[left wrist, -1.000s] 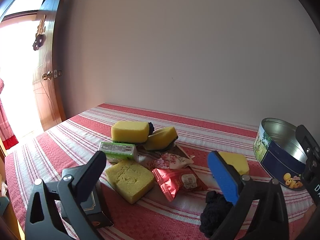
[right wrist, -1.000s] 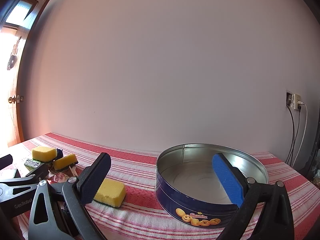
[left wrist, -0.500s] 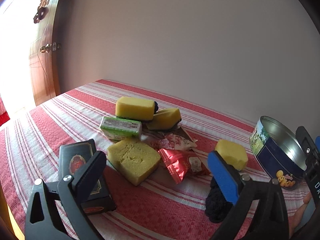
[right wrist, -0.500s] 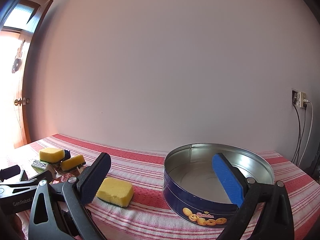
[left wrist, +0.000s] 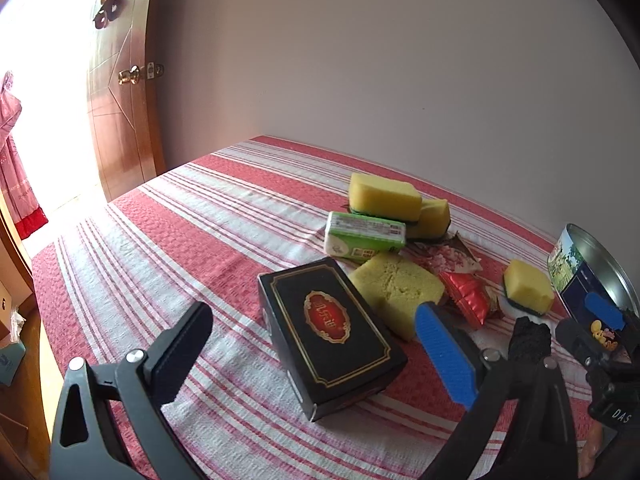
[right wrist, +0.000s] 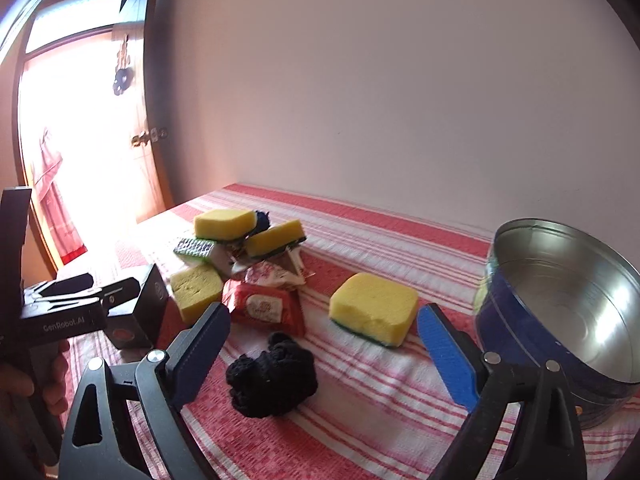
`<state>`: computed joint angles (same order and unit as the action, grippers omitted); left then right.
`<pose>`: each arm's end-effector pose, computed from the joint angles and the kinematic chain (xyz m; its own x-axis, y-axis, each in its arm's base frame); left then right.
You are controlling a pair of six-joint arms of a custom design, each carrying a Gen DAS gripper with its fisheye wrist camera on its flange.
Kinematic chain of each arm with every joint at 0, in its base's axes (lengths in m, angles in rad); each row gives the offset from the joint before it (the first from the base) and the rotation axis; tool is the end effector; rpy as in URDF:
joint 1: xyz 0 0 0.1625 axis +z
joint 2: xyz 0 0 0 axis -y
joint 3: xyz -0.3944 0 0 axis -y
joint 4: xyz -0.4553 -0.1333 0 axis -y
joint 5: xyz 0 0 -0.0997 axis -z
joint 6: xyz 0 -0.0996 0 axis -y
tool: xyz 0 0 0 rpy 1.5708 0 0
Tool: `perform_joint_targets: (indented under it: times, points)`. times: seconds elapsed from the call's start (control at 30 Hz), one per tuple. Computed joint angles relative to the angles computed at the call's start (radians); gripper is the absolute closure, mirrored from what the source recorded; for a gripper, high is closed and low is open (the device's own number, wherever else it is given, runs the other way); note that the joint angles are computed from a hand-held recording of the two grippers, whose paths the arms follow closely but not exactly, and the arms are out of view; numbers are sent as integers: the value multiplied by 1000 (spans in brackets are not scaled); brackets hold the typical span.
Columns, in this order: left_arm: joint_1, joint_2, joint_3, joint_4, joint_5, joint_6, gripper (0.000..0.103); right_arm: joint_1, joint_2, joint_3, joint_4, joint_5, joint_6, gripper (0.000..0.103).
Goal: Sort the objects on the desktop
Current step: 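Grasp the black knitted ball with the right gripper while the left gripper approaches the black box, then lift the black ball with the right gripper while the left gripper grasps the black box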
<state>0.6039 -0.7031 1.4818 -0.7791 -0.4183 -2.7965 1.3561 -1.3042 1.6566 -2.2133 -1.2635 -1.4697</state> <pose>-0.3538 -0.5166 -0.0020 -0.4909 -0.8030 -0.3379 0.1761 0.2884 -0.9412 0.0204 -0.6737 0.3234 -0.2990 -0.9195 0.2553 -0.9243 0.2124 -0.3172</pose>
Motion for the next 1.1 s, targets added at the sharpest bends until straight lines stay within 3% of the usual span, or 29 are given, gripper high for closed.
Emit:
perform_joint_targets:
  times: [0.1,0.2,0.33,0.5,0.7,0.83,0.97,1.1]
  points:
    - [4,-14,12,-11,-23,35,1,24,-13,48,-21,-121,-90,13]
    - [12,-25,22,-24,-40,34,1,34,-22,88,-65,-176,-157,17]
    - [26,-52,54,-129,-17,101,1,55,8,87,-116,-266,-134,18]
    - [57,-26,14,-180,-15,194,1,73,56,27,-42,-363,-74,42]
    - [80,-47,54,-346,-38,311,1,67,49,23,-35,-353,-62,42]
    - [81,-69,88,-398,-43,305,2,64,47,24,-40,-341,-47,42]
    - [88,-115,167,-565,-43,383,15,59,51,9,-24,-322,-30,42]
    - [83,-111,165,-550,-34,357,28,51,56,-8,7,-285,-10,42]
